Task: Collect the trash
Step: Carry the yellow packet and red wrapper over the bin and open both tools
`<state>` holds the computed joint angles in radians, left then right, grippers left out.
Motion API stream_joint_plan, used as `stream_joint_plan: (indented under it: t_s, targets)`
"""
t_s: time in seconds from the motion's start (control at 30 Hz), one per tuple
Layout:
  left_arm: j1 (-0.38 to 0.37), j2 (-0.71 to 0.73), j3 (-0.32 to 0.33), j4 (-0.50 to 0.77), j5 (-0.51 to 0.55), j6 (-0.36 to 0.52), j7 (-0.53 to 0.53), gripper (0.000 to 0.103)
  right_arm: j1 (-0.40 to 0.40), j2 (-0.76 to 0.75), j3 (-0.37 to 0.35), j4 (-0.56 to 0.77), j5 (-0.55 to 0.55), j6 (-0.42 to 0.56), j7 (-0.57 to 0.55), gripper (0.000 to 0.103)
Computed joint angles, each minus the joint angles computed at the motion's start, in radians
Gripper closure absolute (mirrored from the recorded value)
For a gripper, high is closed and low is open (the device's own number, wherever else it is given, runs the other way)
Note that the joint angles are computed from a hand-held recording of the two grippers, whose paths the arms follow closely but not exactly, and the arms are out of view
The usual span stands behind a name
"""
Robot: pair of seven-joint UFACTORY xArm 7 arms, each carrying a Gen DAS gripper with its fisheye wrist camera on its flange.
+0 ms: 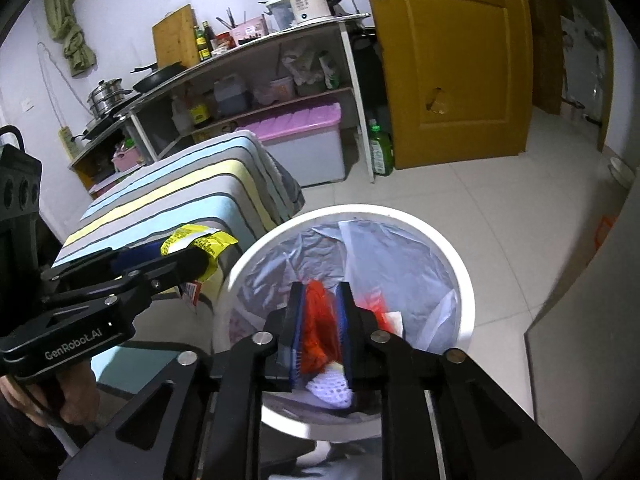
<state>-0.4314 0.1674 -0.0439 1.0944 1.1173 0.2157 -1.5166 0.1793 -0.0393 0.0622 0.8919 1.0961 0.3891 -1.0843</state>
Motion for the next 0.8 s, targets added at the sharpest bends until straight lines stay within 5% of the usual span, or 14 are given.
stream_joint_plan:
  t_s: [0.57,0.8]
  targets:
    - [-0.002,-0.018,0.020,-0.023,0.092,-0.045,-0.089,0.060,0.015,-0.043,-0.006,-0.034,0.009,-0.021,-0.010,0.075]
    - [0.032,-0.103,-0.037,-0.076,0.197,-0.009,-0.194,0.060,0.050,-0.127,-0.032,-0.086,0.083,-0.033,-0.070,0.075]
